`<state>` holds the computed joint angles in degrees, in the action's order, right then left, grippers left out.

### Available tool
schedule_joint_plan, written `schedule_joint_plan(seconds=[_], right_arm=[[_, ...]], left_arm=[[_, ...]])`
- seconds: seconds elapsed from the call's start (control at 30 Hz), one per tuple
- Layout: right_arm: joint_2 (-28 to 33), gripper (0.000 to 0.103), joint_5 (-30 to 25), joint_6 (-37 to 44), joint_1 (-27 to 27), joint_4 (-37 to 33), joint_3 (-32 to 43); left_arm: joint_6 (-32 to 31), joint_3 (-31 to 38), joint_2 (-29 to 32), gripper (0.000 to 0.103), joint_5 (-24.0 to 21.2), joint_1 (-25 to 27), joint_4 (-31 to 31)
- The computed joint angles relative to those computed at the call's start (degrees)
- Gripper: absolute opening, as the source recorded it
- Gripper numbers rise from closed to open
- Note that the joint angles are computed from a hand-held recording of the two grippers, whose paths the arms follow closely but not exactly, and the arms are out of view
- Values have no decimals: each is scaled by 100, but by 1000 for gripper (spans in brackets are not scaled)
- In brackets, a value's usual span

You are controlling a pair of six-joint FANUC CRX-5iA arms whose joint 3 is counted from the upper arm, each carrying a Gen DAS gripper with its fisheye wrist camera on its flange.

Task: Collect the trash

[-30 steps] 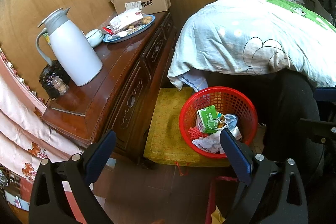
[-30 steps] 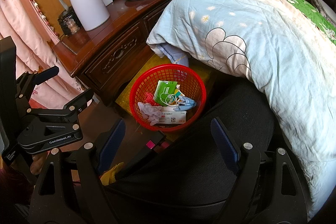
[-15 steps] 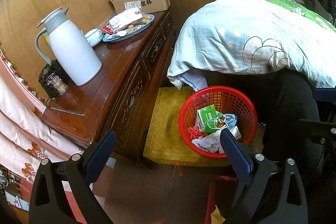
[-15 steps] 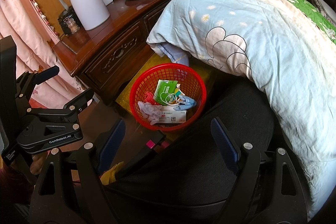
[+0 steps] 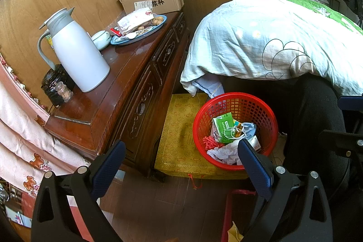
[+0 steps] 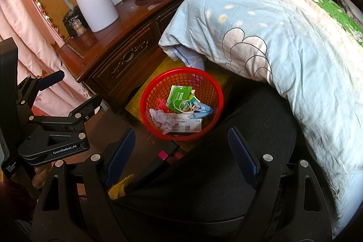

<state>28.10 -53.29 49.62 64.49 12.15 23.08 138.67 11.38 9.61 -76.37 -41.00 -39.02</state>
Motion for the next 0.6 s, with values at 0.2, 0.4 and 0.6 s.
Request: schedule_joint_plan(seconds=[0.2, 0.4, 0.6], right_arm=[[1, 81, -2, 4, 0, -1, 2], [2, 81, -3, 3, 0, -5, 3], [5, 81, -9, 7, -2, -9, 12]], left_arm=[[-2, 1, 2, 97, 2, 1, 5], [-2, 0, 1, 97, 4, 1, 3], [-22, -32, -15, 97, 52, 25, 58]])
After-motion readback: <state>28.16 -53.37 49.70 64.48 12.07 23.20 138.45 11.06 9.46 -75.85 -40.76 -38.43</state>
